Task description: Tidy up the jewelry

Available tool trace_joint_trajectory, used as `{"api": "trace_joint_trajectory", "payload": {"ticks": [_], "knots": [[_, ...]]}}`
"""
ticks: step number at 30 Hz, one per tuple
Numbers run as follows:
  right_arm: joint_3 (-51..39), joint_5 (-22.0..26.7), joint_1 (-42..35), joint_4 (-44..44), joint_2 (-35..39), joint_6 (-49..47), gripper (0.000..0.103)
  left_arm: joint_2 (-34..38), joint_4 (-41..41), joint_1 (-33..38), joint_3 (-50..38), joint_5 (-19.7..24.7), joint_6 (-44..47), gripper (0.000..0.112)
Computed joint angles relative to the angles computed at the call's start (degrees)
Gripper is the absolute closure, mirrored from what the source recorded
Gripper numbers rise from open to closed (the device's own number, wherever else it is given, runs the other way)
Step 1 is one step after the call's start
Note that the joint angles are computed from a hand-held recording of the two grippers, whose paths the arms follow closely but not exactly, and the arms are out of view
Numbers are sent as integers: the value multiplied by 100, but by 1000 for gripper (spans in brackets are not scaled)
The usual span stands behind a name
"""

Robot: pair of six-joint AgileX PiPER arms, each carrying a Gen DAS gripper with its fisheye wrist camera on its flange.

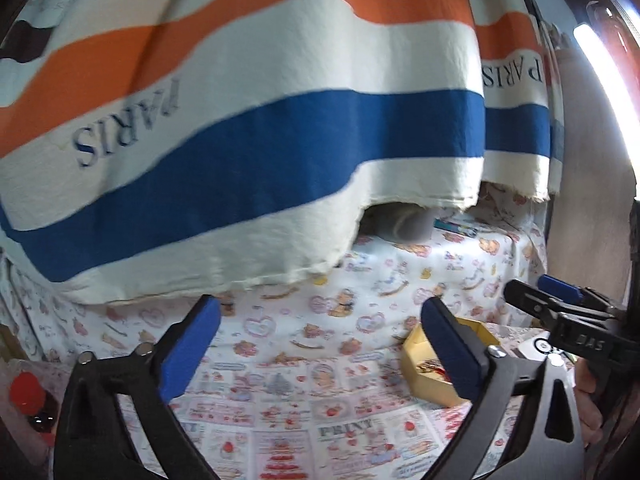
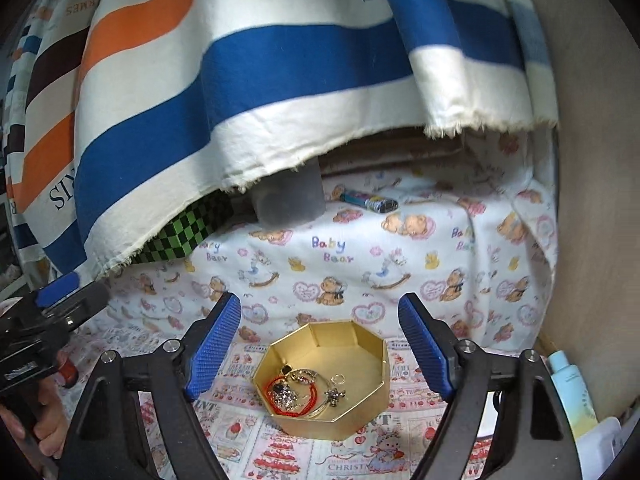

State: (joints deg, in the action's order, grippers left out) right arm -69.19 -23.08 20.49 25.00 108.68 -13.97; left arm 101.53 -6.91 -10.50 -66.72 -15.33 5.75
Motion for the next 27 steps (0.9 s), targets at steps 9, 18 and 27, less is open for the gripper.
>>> {"api": "trace_joint_trajectory", "payload": {"ticks": [9,18,27], "knots": [[196,-999,517,1031,178,-1173,0,222,178,186,497,-971,-229,10],[138,-1489,762,1412,457,-1631,0,319,149,186,786,-1515,-227,10],[-152,-1489,855,1939,706,-2413,0,642,-133,188,472,-1176,-381,10]]}}
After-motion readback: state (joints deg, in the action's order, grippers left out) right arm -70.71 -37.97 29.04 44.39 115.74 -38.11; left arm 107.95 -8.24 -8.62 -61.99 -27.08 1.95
